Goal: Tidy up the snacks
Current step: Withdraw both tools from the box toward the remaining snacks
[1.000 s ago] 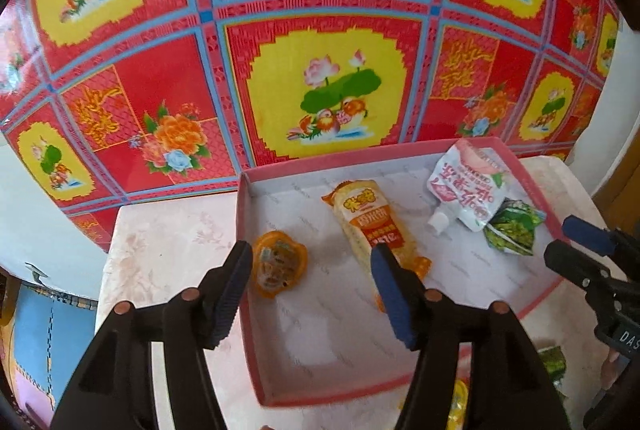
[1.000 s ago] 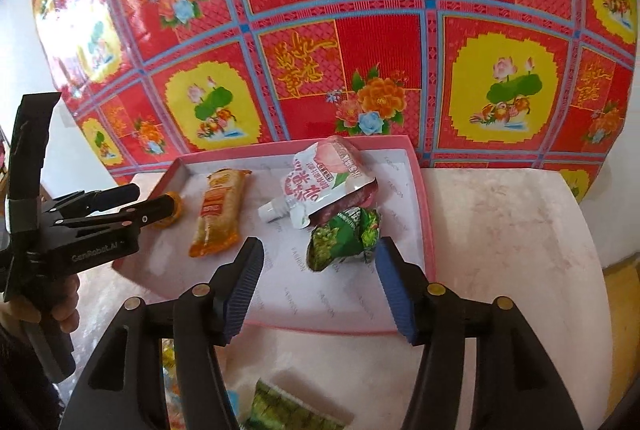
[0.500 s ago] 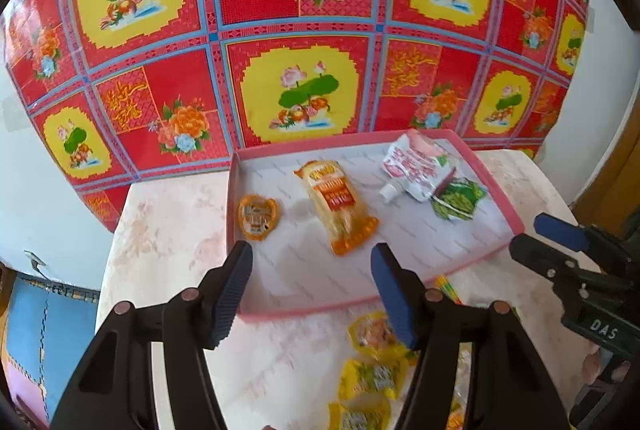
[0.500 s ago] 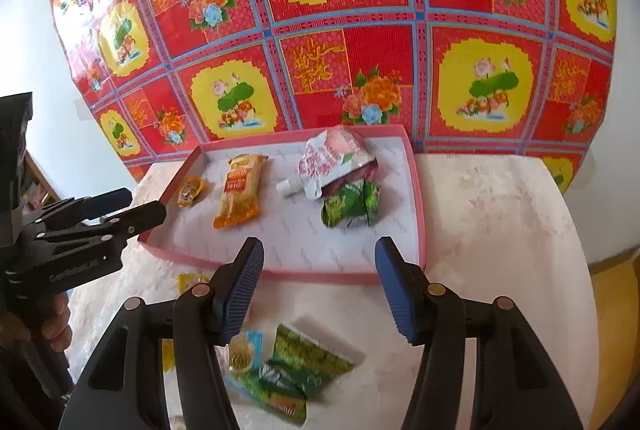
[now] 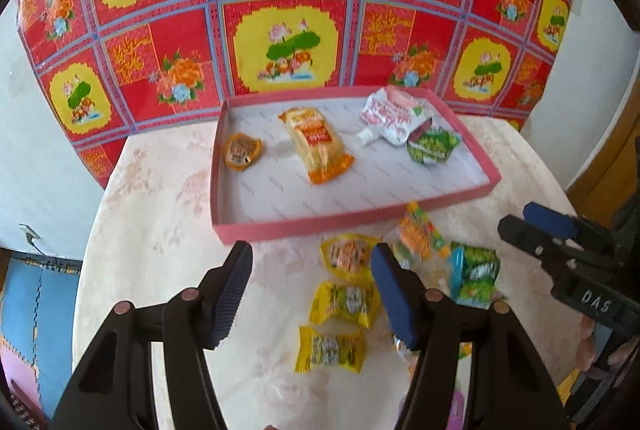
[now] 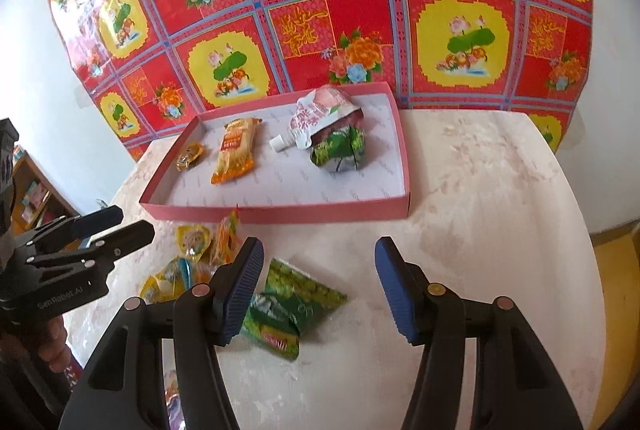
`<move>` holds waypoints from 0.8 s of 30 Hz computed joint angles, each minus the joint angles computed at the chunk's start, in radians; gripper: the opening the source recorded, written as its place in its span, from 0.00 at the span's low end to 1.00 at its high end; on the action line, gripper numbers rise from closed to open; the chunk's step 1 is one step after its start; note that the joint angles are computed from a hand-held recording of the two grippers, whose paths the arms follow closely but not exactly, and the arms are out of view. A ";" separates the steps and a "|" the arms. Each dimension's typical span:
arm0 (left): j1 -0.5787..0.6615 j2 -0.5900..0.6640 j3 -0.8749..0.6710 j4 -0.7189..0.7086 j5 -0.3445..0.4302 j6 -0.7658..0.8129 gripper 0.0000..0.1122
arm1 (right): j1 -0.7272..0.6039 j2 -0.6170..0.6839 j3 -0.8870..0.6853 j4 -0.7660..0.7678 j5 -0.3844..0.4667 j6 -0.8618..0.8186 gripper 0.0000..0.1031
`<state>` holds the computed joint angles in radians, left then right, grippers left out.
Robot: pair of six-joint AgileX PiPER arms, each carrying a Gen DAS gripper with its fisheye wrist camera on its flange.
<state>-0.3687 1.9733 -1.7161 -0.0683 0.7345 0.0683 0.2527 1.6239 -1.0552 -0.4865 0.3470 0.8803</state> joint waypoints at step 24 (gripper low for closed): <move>0.022 -0.073 0.222 -0.097 -0.043 0.068 0.58 | 0.070 0.003 0.045 -0.067 0.022 0.115 0.58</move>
<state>-0.3463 1.9000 -1.4941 -0.1652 0.6911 0.1360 0.3228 1.6265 -1.0105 -0.5533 0.3691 0.9953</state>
